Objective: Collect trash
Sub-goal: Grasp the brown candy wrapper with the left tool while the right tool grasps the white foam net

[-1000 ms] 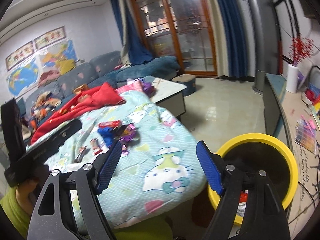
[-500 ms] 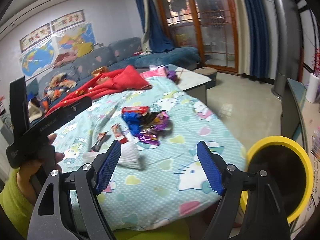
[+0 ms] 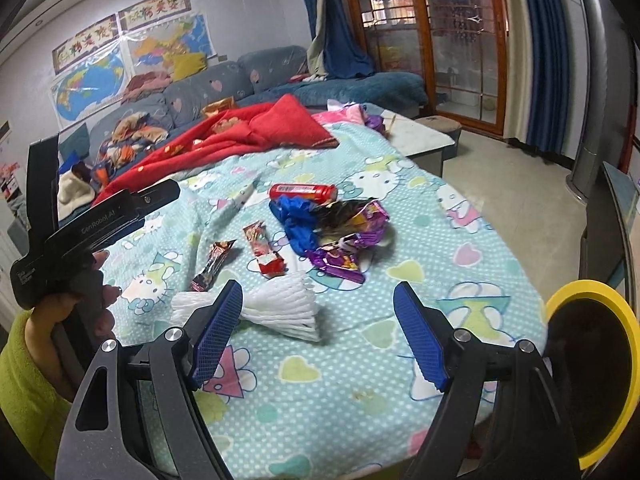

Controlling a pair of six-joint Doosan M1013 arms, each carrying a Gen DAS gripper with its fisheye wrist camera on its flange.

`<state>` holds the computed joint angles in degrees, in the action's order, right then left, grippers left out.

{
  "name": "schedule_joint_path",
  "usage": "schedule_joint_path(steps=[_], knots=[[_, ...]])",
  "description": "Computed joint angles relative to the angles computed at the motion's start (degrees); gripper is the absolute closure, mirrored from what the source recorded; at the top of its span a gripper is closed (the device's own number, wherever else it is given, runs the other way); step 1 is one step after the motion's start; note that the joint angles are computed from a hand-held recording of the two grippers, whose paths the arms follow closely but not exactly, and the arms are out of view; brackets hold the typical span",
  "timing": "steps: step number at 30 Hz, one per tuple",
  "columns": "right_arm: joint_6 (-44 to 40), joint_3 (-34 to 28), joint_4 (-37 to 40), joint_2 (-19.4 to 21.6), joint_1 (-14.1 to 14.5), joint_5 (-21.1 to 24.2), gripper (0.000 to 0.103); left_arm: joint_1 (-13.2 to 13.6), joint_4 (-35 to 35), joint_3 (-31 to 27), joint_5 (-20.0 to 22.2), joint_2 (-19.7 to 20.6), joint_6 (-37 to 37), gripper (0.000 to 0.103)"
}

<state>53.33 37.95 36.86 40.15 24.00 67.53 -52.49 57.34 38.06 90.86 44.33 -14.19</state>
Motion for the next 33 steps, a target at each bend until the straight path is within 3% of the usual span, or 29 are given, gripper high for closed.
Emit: schedule_joint_path(steps=[3, 5, 7, 10, 13, 17, 20, 29, 33], knots=[[0.2, -1.8, -0.6, 1.3, 0.5, 1.6, 0.028, 0.3, -1.8, 2.5, -1.4, -1.3, -1.3, 0.024], [0.5, -2.9, -1.3, 2.1, 1.0, 2.7, 0.028, 0.6, -3.2, 4.2, -3.8, -2.2, -1.8, 0.041], [1.2, -4.5, -1.7, 3.2, 1.3, 4.6, 0.028, 0.9, -4.8, 5.1, -6.1, -2.6, -1.1, 0.051], [1.8, -6.3, -2.5, 4.5, 1.9, 6.5, 0.035, 1.4, -7.2, 6.3, -9.5, -3.1, 0.5, 0.066], [2.8, -8.3, -2.6, 6.0, 2.2, 9.1, 0.046, 2.0, -10.1, 7.3, -12.9, -3.4, 1.6, 0.069], [3.0, -9.6, -3.2, 7.1, 2.4, 12.4, 0.078, 2.7, -14.0, 9.1, -15.5, -3.7, 0.9, 0.073], [2.1, -8.6, -3.4, 7.0, 2.3, 13.5, 0.087, 3.4, -17.4, 10.1, -16.8, -4.0, 0.2, 0.074], [0.3, -7.1, -1.7, 6.1, 1.6, 15.0, 0.093, 3.7, -18.5, 11.6, -17.9, -4.6, -1.1, 0.089], [0.7, -7.4, -1.4, 6.1, 1.3, 15.5, 0.094, 3.6, -18.0, 13.0, -19.3, -5.4, -2.7, 0.091]])
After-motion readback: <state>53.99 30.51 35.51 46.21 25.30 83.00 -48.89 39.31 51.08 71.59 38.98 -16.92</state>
